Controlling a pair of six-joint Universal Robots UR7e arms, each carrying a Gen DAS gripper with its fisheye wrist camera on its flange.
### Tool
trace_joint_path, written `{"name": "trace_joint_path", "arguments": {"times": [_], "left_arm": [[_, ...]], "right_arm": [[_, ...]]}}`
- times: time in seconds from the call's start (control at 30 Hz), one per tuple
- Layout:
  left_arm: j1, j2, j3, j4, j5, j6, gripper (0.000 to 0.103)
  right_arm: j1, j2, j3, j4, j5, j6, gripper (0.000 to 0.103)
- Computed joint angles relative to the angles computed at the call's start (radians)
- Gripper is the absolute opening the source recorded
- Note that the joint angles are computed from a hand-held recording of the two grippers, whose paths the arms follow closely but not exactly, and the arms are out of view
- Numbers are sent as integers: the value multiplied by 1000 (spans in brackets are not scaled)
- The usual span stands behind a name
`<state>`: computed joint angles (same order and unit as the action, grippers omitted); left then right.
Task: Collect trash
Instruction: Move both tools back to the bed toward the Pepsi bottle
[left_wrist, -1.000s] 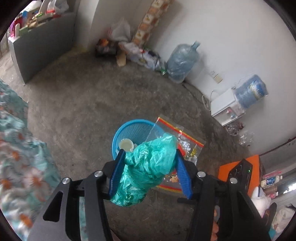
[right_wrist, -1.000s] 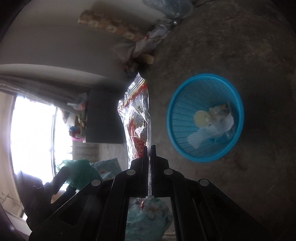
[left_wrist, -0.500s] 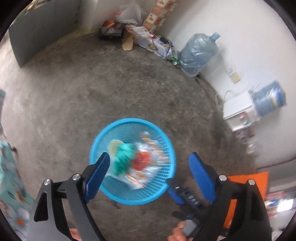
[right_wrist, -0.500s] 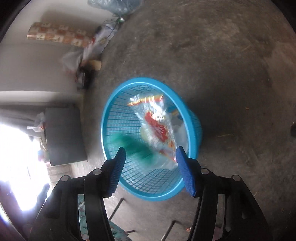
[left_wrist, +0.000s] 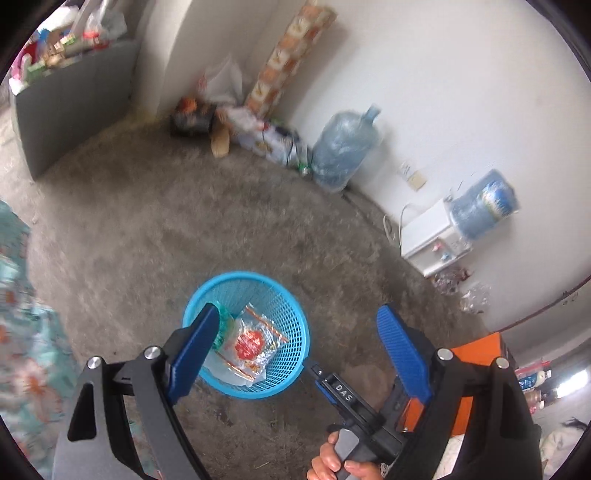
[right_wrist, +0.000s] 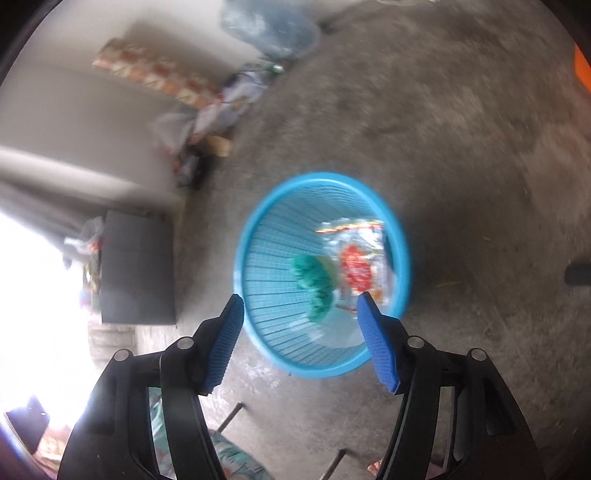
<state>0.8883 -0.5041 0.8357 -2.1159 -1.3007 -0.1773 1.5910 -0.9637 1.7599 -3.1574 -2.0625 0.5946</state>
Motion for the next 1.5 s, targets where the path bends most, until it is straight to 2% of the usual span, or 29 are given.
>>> {"name": "trace_joint_path", "arguments": {"times": [0.1,0.17,0.27,0.37,0.57,0.67,0.77,0.97,1.0,1.07,1.13,1.23,1.3,1.4,1.47,1.5], "left_arm": [[-20,-107,106,-61,26,10,85],[-36,-183,177,-94,55,14,86],[-59,-300,291,-152,113,28,86],[-78,-421,421,-230,177,55,89],[-103,-644,623,-304,319,65,90],[-119,-748,699,-329,416,76,90],[-136,-849,763,-328,515,69,90],[-161,-1034,861,-326,733,58,90],[-166,-1065,878,-323,778,46,91],[-172,-1122,908,-301,858,10,91],[-172,-1183,933,-253,919,-53,91],[-160,-1249,968,-199,985,-126,91],[-141,-1280,989,-156,1003,-180,91],[-100,-1298,1010,-135,981,-221,91],[-62,-1294,1026,-189,952,-187,91],[-40,-1286,1032,-228,936,-160,90]], "right_arm": [[64,22,-51,27,-47,-68,70],[111,33,-89,66,-83,-103,78],[179,55,-139,107,-120,-155,87],[250,93,-194,149,-191,-218,94],[365,168,-283,252,-254,-304,95],[420,220,-323,264,-310,-373,95],[480,289,-394,349,-405,-425,95],[559,392,-449,258,-449,-758,95],[566,397,-445,233,-435,-802,95],[565,374,-408,217,-332,-836,95],[558,345,-378,242,-200,-798,95],[546,324,-362,309,-30,-694,95],[527,316,-368,393,101,-603,95],[492,322,-393,529,314,-477,94],[483,344,-422,595,408,-419,81],[475,357,-439,628,453,-401,79]]}}
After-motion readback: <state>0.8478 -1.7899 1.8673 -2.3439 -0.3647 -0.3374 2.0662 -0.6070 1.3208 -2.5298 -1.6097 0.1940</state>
